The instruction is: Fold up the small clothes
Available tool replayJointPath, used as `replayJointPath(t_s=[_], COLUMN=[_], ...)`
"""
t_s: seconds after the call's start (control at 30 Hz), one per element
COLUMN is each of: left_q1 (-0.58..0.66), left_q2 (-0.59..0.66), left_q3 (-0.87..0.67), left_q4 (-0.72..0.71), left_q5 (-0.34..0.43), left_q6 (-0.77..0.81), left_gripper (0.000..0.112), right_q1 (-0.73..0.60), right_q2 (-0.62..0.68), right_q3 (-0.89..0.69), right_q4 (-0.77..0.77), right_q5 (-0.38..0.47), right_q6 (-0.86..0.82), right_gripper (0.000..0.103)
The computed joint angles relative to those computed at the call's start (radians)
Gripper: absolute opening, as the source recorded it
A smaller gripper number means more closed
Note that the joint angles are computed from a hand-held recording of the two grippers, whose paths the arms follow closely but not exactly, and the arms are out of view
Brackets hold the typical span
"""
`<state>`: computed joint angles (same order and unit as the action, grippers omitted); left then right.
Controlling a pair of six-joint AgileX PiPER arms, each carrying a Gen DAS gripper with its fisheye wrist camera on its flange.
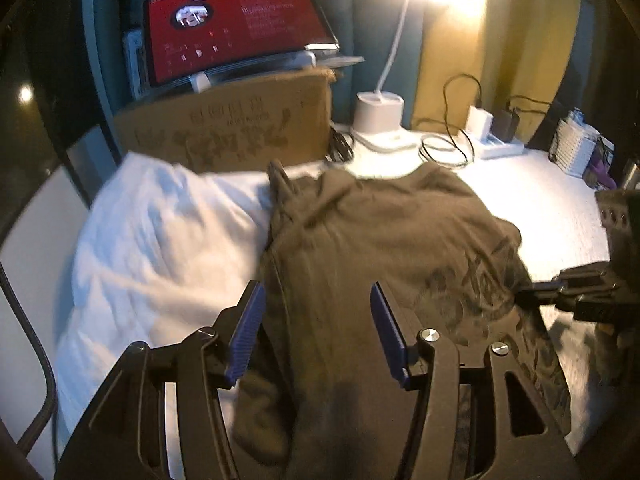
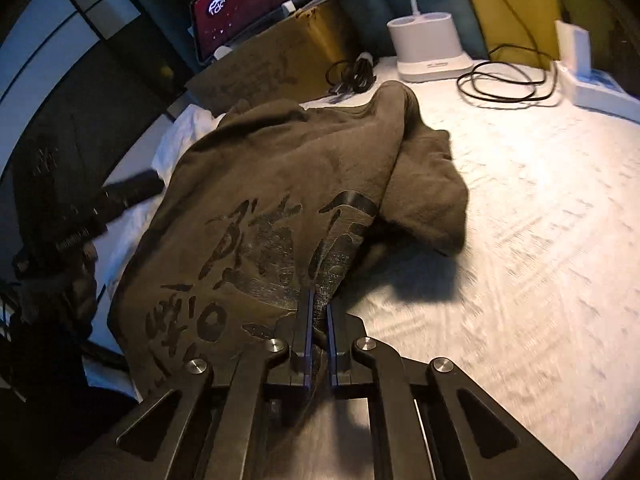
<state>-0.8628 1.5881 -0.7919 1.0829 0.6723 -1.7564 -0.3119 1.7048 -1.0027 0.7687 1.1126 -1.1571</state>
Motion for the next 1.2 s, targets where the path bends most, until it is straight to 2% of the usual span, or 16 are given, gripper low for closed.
replayJointPath(t_s=[0.27, 0.5, 0.63, 0.7, 0.87, 0.93, 1.0, 1.13, 1.17, 1.2], left_q1=[-0.039, -0.039, -0.064, -0.080, -0.107, -0.128, -0.172, -0.260, -0.274, -0.291], left_q2=[0.033, 0.073, 0.100, 0.100, 0.096, 0.083, 0.056, 0.065, 0.077, 0.090], left_q3=[0.008, 0.002, 0.018, 0.025, 0.025, 0.014, 0.024, -0.018, -0.035, -0.050], left_q4=[0.025, -0.027, -0.007, 0.006, -0.024, -0.046, -0.009, -0.013, -0.025, -0.030], left_q5=[-0.028, -0.063, -0.065, -0.049, -0.002, 0.027, 0.039, 0.115, 0.136, 0.164], left_q6=[-0.075, -0.032, -0.075, -0.096, -0.097, -0.094, -0.141, -0.156, -0.156, -0.172], left_gripper=[0.055, 0.055, 0.055, 0.055, 0.055, 0.055, 0.055, 0.055, 0.055, 0.055], right_q1=[-0.087, -0.124, -0.122, -0.129, -0.123, -0.113, -0.121, -0.142, -0.147, -0.150], right_q2=[-0.154, -0.183, -0.187, -0.190, -0.231, -0.251, -0.253, -0.262, -0.266, -0.273], right_q3=[0.143, 0.186, 0.185, 0.186, 0.221, 0.232, 0.229, 0.232, 0.233, 0.235], right_q4=[-0.050, -0.061, -0.072, -0.077, -0.080, -0.089, -0.092, -0.100, -0.103, -0.111], right_q5=[-0.037, -0.066, -0.081, -0.081, -0.124, -0.149, -0.145, -0.145, -0.145, -0.153], right_q6=[-0.019, -0.060, -0.050, -0.053, -0.076, -0.065, -0.065, -0.072, -0.073, -0.069], right_gripper=[0.004, 0.004, 0.005, 0.011, 0.014, 0.022, 0.023, 0.029, 0.035, 0.046])
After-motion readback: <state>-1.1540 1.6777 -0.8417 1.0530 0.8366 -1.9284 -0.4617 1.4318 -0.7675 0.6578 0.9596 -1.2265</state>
